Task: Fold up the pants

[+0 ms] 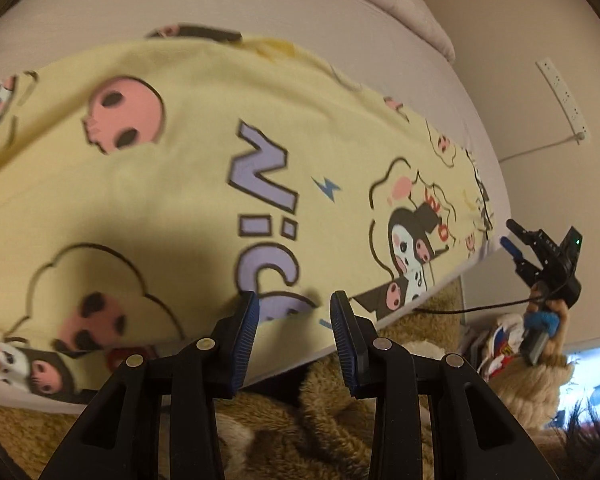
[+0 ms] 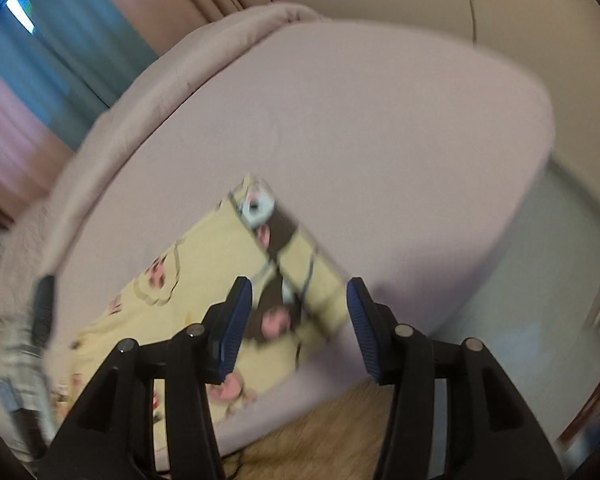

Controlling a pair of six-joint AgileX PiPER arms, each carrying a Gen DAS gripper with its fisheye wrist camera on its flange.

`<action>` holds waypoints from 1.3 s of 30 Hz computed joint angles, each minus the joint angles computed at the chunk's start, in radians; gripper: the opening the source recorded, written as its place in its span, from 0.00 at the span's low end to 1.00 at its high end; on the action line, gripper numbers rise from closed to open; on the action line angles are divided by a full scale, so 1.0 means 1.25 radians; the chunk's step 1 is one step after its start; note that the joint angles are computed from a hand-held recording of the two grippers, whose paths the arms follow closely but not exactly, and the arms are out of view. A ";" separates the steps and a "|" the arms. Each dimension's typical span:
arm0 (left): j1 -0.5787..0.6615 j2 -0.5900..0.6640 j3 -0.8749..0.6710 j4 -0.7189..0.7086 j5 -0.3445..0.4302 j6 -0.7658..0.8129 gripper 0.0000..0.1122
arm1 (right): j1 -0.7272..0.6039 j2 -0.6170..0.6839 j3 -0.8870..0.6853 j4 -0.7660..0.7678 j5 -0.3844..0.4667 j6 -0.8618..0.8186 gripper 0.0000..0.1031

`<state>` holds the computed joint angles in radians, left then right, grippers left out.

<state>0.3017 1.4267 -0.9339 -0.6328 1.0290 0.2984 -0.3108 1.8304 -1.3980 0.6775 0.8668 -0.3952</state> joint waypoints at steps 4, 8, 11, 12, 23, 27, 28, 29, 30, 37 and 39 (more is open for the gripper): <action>-0.016 -0.004 0.008 -0.003 -0.009 -0.019 0.31 | 0.046 0.018 0.039 0.074 -0.039 -0.032 0.39; 0.024 -0.017 0.031 -0.017 -0.008 -0.012 0.31 | 0.070 0.050 0.033 0.111 -0.062 -0.034 0.39; 0.043 -0.026 0.039 -0.018 0.001 -0.012 0.31 | 0.082 0.057 0.045 0.106 -0.109 -0.024 0.25; 0.044 -0.031 0.039 -0.010 0.002 -0.018 0.31 | 0.085 0.040 0.062 0.098 -0.130 -0.030 0.04; 0.180 -0.082 0.057 0.049 0.035 -0.060 0.31 | 0.036 -0.144 0.190 0.163 -0.205 -0.070 0.05; 0.181 -0.095 0.073 0.050 0.034 -0.073 0.31 | 0.051 -0.096 0.183 0.132 -0.148 -0.027 0.10; 0.171 -0.097 0.075 0.052 0.030 -0.074 0.31 | 0.054 -0.093 0.186 0.133 -0.141 -0.033 0.18; 0.165 -0.098 0.075 0.052 0.029 -0.071 0.31 | 0.063 -0.091 0.191 0.142 -0.144 -0.041 0.24; 0.153 -0.097 0.075 0.053 0.025 -0.073 0.31 | 0.067 -0.091 0.197 0.152 -0.144 -0.052 0.38; 0.122 -0.089 0.085 0.017 -0.001 -0.078 0.31 | 0.093 -0.037 0.213 0.264 -0.106 -0.139 0.46; 0.131 -0.093 0.095 0.003 -0.003 -0.074 0.31 | 0.099 -0.025 0.218 0.326 -0.110 -0.198 0.46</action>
